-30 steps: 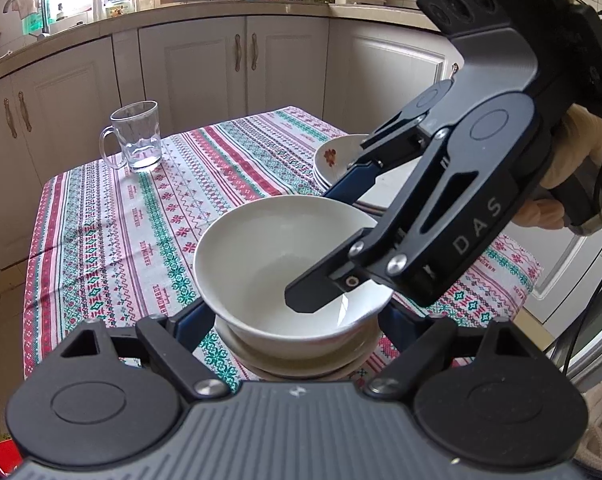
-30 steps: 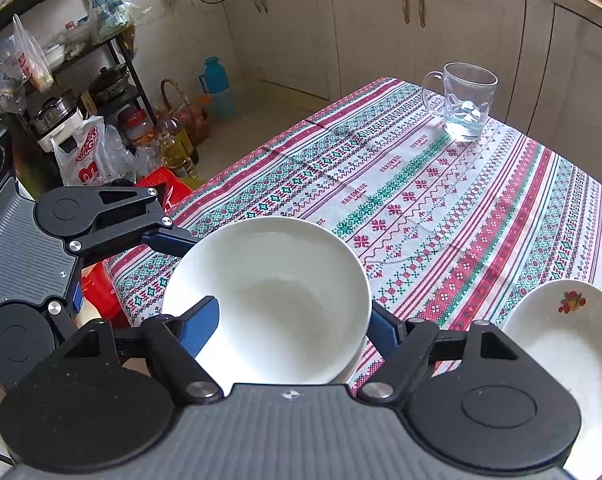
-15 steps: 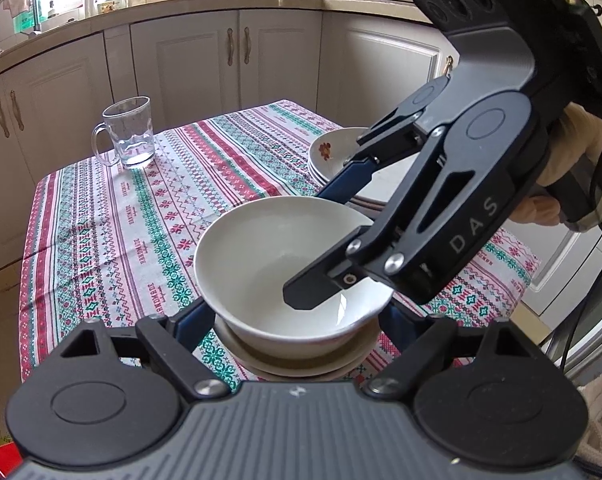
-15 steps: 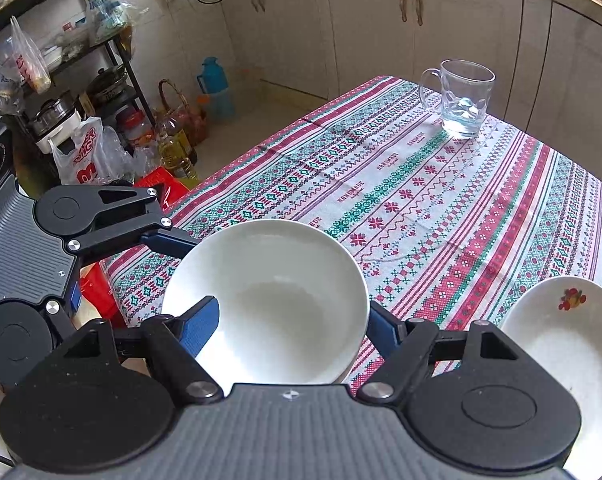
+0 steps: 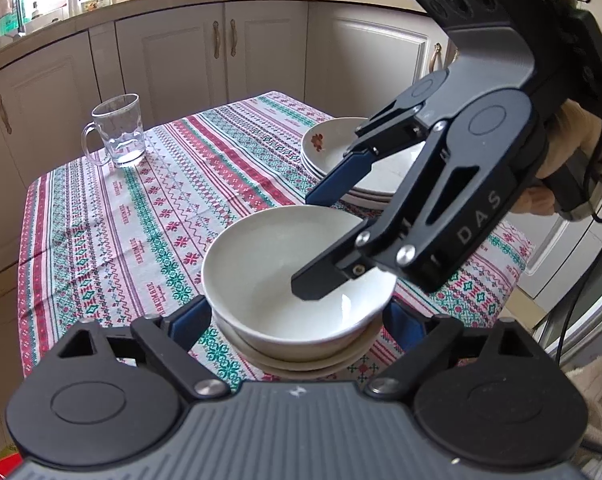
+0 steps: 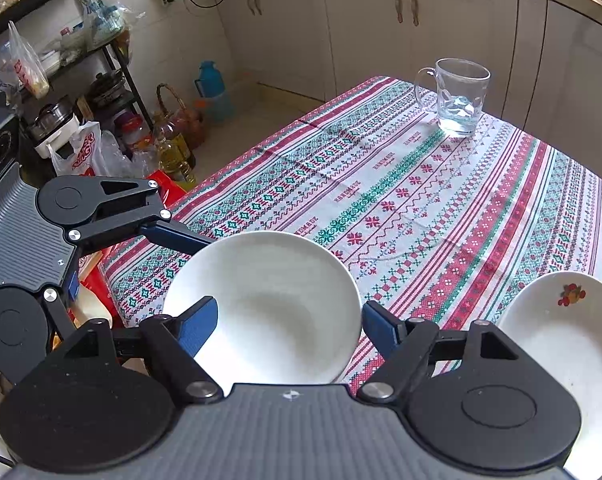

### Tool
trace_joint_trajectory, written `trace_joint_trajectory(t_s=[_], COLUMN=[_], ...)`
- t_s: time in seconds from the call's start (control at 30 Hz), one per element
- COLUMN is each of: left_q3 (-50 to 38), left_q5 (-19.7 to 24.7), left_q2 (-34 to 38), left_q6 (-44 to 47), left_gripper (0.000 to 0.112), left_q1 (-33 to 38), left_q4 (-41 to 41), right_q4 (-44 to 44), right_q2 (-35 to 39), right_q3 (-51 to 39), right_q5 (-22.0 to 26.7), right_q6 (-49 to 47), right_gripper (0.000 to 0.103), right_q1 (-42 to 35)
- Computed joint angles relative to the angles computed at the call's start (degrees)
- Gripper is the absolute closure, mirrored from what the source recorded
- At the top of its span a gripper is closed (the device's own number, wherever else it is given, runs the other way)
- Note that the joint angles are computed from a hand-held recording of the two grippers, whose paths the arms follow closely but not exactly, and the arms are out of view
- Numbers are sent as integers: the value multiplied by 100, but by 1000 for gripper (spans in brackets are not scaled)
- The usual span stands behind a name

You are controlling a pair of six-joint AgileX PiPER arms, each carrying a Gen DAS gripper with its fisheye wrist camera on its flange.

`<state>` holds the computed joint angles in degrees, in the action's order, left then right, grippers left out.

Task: Organize plates and bowls
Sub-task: 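Lower the bowls into the pink-floral bowl and open the right gripper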

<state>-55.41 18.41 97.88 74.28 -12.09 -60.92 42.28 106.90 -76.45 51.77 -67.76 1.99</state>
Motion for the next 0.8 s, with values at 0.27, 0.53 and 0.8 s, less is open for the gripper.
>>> trace_joint_trajectory(t_s=[0.27, 0.53, 0.8], left_q3=[433, 965, 1247], left_q5=[154, 170, 347], left_q2=[-358, -601, -448], left_q6=[883, 2608, 4520], left_gripper=[20, 20, 20], left_q1=[276, 503, 708], left_q4=[-691, -2253, -3839], right_q4=[115, 286, 459], right_q2=[-381, -919, -1596], right_q3=[594, 1354, 2097], right_q5=[-528, -1327, -1654], right_q6=[-274, -804, -1322], right_gripper=[4, 0, 0], right_q1=[78, 278, 158])
